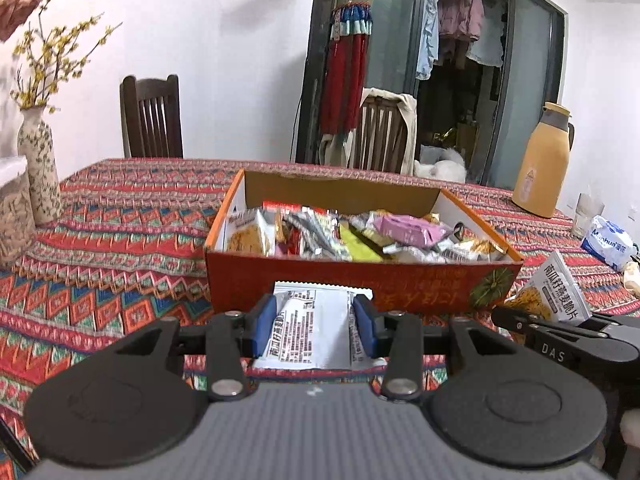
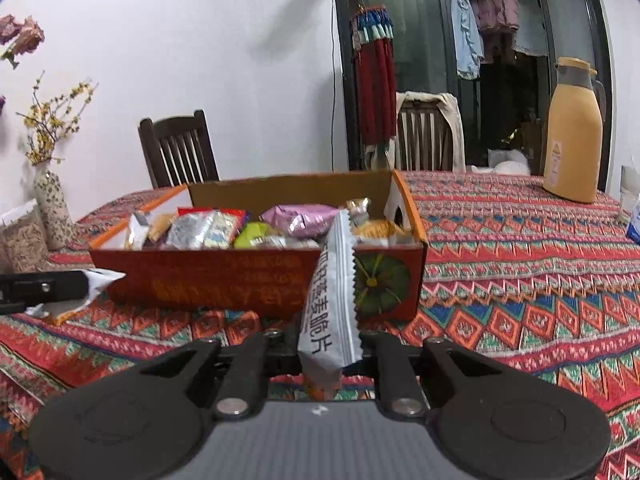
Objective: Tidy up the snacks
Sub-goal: 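Carry both white packets up over the orange box, then open both tools to drop the white packets into the box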
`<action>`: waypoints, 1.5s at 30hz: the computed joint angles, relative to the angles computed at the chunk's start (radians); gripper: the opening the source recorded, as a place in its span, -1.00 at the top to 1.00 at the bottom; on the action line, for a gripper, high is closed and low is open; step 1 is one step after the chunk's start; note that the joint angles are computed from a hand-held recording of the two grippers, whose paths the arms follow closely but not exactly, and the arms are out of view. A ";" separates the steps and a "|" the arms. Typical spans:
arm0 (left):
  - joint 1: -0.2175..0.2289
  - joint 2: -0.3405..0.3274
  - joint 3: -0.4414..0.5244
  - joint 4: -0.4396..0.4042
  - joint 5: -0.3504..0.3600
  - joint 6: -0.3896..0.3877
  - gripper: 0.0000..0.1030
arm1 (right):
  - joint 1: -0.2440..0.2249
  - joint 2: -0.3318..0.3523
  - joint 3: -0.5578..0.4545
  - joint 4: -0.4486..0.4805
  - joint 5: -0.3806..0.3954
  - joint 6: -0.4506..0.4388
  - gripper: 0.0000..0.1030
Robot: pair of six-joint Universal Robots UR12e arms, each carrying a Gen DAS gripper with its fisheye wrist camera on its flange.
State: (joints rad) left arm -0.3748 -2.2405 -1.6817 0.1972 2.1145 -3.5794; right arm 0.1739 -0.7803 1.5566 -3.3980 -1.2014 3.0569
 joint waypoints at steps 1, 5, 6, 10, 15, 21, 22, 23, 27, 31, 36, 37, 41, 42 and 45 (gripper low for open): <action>0.001 -0.001 0.006 0.001 0.002 0.005 0.16 | 0.000 -0.001 -0.003 -0.007 0.004 0.002 0.71; 0.006 -0.005 0.029 0.007 0.011 0.030 0.16 | 0.000 -0.001 -0.023 -0.040 0.018 0.017 0.71; 0.008 -0.007 0.037 0.008 0.013 0.037 0.16 | 0.000 0.000 -0.030 -0.047 0.020 0.021 0.71; 0.017 -0.014 0.067 -0.002 0.019 0.043 0.16 | 0.005 0.010 -0.069 -0.058 0.020 0.027 0.71; 0.030 -0.031 0.115 -0.019 0.022 0.055 0.16 | 0.015 0.034 -0.140 -0.034 0.014 0.027 0.71; 0.052 -0.062 0.193 -0.059 0.037 0.059 0.16 | 0.037 0.079 -0.248 0.007 -0.018 0.023 0.71; 0.055 -0.069 0.205 -0.065 0.042 0.057 0.16 | 0.041 0.091 -0.271 0.011 -0.028 0.023 0.71; 0.058 -0.076 0.215 -0.069 0.047 0.055 0.16 | 0.045 0.103 -0.293 0.016 -0.035 0.028 0.71; 0.074 -0.104 0.255 -0.085 0.053 0.026 0.16 | 0.051 0.153 -0.382 0.057 -0.038 0.060 0.71; 0.085 -0.130 0.263 -0.070 0.045 0.032 0.16 | 0.052 0.178 -0.407 0.071 -0.020 0.037 0.71; 0.089 -0.131 0.263 -0.106 0.034 0.014 0.16 | 0.052 0.178 -0.409 0.114 -0.010 0.041 0.65; 0.089 -0.131 0.261 -0.104 0.033 0.013 0.15 | 0.053 0.176 -0.404 0.110 -0.013 0.045 0.65; 0.083 -0.131 0.256 -0.084 0.061 0.004 -0.32 | 0.057 0.172 -0.385 0.088 -0.040 0.053 -0.05; 0.080 -0.133 0.256 -0.073 0.081 -0.003 -0.82 | 0.058 0.172 -0.381 0.080 -0.050 0.060 -0.26; 0.071 -0.139 0.255 -0.026 0.140 -0.009 -1.00 | 0.059 0.172 -0.371 0.027 -0.077 0.087 -1.00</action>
State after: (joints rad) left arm -0.3041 -2.3791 -1.4267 0.1712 2.2544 -3.5883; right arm 0.2327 -0.6086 1.1861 -3.3708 -1.2784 3.1441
